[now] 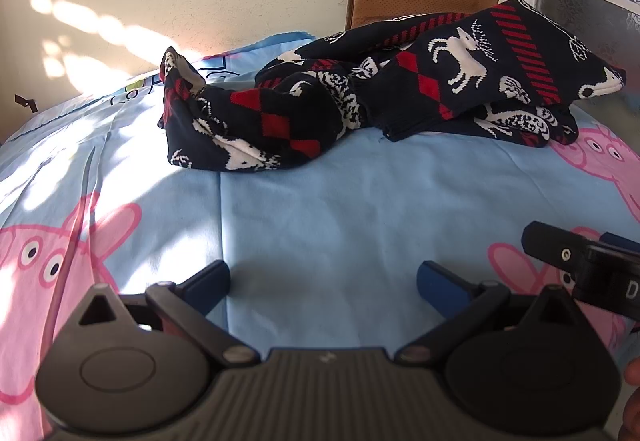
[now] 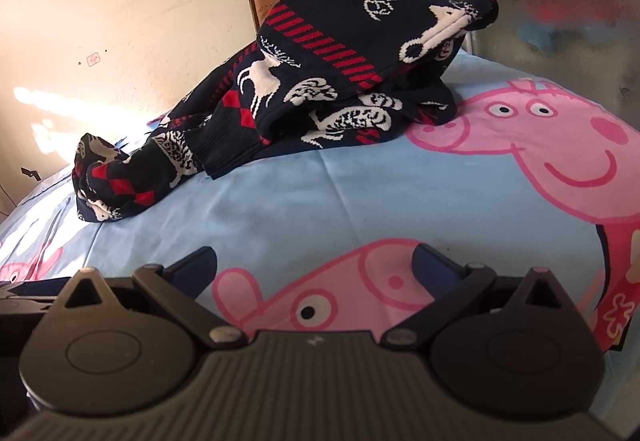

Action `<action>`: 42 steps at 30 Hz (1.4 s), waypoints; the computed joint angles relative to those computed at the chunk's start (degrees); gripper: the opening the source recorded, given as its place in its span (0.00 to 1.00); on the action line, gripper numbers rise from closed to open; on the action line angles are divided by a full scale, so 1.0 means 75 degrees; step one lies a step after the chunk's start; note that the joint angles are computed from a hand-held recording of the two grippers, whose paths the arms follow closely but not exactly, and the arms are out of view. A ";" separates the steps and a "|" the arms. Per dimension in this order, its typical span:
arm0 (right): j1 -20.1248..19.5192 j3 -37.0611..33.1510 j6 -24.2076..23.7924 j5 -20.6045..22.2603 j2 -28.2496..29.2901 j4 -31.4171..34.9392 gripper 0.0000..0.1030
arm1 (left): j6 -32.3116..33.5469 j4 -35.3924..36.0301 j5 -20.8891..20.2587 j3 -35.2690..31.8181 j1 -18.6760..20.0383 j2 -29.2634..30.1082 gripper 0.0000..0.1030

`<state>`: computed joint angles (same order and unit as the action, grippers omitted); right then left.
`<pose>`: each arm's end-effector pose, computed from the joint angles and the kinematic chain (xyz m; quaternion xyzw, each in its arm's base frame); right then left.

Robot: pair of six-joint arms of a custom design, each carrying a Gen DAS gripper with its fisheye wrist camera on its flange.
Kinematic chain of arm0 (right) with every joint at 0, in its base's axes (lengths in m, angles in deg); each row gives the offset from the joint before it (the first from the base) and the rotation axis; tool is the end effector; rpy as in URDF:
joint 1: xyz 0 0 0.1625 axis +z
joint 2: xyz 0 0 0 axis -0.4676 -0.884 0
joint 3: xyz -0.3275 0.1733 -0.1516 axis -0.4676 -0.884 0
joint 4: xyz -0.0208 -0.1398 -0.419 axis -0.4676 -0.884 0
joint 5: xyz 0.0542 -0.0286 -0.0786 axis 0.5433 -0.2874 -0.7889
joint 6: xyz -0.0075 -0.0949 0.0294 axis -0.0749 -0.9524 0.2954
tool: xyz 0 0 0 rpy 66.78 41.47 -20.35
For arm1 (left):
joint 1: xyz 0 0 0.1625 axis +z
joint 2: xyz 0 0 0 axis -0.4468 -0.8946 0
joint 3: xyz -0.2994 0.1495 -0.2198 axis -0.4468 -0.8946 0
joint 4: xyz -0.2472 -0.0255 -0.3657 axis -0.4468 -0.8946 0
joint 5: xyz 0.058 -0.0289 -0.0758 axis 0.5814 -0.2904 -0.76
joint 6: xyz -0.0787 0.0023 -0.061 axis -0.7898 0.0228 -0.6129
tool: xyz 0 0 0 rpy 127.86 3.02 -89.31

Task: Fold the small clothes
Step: 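Reach both grippers toward the crumpled navy reindeer sweater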

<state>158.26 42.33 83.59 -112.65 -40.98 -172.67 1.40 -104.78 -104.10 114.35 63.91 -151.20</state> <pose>0.3256 -0.2974 -0.1035 0.0990 -0.8468 0.4635 0.2416 -0.1136 -0.3589 0.3147 0.2151 0.8513 -0.3426 0.3342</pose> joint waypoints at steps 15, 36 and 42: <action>-0.0008 -0.0013 -0.0041 0.0020 0.0049 -0.0120 1.00 | -0.0012 -0.0078 0.0025 0.0001 0.0015 0.0071 1.00; -0.0049 0.0045 -0.0190 0.0129 -0.0015 -0.0094 1.00 | 0.0331 -0.0224 -0.0149 -0.0095 0.0176 0.0192 1.00; -0.0258 0.0319 -0.1112 0.0759 -0.0391 -0.0453 1.00 | 0.1526 -0.1412 -0.0315 0.0392 0.0217 -0.0161 1.00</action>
<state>156.32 44.72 75.25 -106.96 -43.92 -176.06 12.85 -115.37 -106.46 117.28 65.53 -152.41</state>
